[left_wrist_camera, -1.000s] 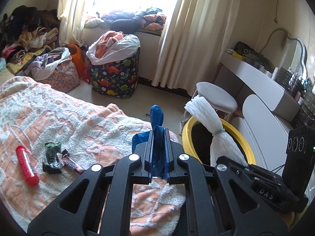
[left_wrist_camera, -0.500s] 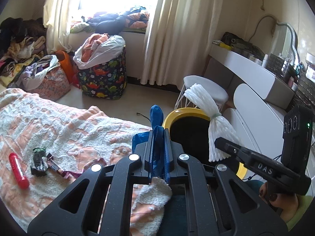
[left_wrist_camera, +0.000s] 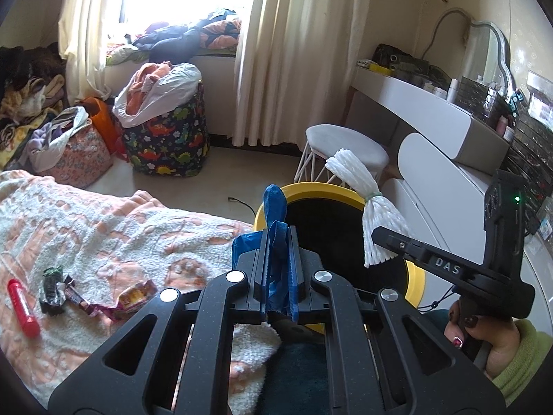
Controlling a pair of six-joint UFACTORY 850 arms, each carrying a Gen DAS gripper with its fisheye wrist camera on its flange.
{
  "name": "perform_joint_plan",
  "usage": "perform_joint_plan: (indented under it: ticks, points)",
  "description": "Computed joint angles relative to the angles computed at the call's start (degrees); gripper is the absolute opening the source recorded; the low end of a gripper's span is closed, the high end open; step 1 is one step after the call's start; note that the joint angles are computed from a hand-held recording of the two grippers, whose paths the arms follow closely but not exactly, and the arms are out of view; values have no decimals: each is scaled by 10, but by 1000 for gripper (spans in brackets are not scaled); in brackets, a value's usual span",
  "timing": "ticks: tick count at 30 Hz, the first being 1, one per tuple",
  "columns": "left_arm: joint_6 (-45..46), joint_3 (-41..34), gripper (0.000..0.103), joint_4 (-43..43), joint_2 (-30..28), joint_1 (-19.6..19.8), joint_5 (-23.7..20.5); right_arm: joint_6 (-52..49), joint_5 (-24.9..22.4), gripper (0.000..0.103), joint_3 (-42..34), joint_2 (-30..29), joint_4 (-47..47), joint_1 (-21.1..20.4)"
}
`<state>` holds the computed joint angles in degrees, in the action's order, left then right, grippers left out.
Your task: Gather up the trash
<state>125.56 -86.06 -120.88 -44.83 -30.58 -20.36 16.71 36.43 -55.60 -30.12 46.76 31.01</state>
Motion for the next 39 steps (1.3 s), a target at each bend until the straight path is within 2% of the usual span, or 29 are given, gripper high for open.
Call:
perform_joint_plan:
  ticks: [8, 17, 22, 36, 39]
  points:
    - [-9, -9, 5, 19, -10, -13, 5, -13, 0, 18, 9, -1, 20, -7]
    - [-69, -43, 5, 86, -40, -30, 18, 34, -11, 18, 27, -1, -13, -26]
    - [-123, -74, 5, 143, -62, -36, 24, 56, -15, 18, 31, -3, -30, -32]
    - [-344, -185, 5, 341, -135, -48, 32, 88, -20, 20, 33, -8, -56, -40]
    - [-369, -199, 5, 358, -144, -48, 31, 86, -20, 20, 33, -9, -51, -40]
